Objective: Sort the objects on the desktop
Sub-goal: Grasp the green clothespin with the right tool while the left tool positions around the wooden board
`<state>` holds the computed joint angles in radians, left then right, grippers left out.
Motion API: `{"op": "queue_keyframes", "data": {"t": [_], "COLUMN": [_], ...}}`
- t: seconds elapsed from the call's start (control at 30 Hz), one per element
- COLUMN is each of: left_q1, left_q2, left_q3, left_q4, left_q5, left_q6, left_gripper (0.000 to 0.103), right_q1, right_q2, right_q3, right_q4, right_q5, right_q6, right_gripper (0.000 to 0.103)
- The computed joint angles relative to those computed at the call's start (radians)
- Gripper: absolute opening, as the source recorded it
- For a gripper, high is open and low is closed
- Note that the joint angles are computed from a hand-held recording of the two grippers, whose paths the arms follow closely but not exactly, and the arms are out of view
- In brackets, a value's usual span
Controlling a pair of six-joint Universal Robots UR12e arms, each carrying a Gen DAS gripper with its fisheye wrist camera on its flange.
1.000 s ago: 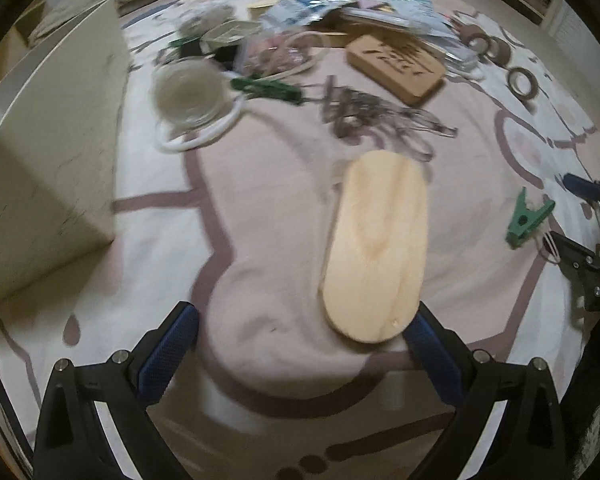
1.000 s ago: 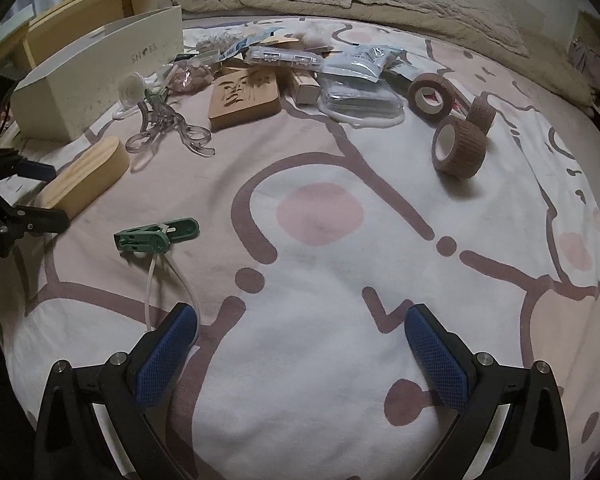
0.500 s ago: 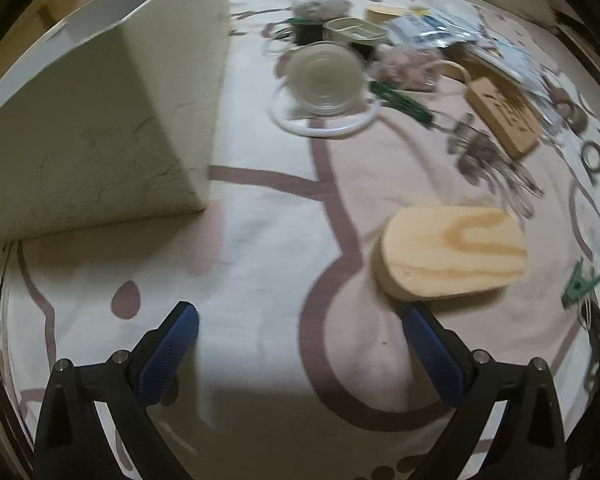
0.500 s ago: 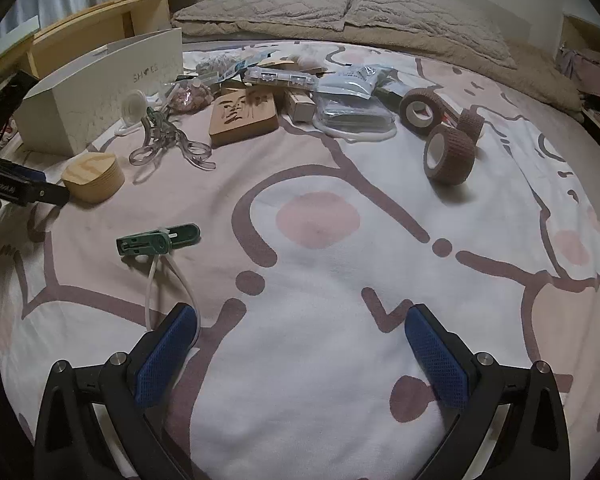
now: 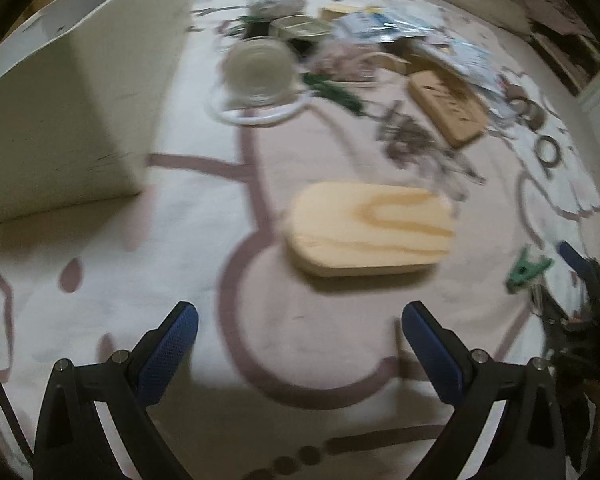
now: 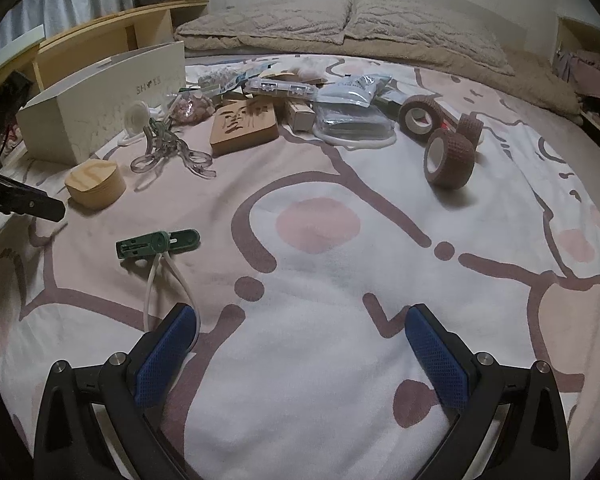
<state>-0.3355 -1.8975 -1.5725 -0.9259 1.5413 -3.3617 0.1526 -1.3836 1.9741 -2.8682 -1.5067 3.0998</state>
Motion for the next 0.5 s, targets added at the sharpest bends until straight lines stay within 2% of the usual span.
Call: {"op": "queue_keyframes", "data": {"t": [0.2,0.33,0.37,0.5], "left_q1": [0.006,-0.021,-0.035,-0.048], "left_q2": [-0.015,-0.017,-0.044,-0.070], "left_q3": [0.003,-0.011,0.020,0.044], "left_q4": [0.046,0.092,0.093,0.109], "left_q5": [-0.026,-0.027,-0.017,0.000], "left_q6": [0.022,-0.044,-0.059,-0.075], "left_gripper": [0.103,0.103,0.103,0.103], "right_q1": [-0.001,-0.002,-0.002,-0.001], "right_q2": [0.001,0.002,0.003,0.002], "right_q3": [0.008,0.013,0.014,0.010], "right_q4": [-0.027,-0.046,-0.051,-0.038], "right_q5": [0.003,0.006,0.007,0.003], "right_q6": [-0.001,-0.001,-0.002,-0.008], "right_gripper": [0.103,0.103,0.103,0.103]}}
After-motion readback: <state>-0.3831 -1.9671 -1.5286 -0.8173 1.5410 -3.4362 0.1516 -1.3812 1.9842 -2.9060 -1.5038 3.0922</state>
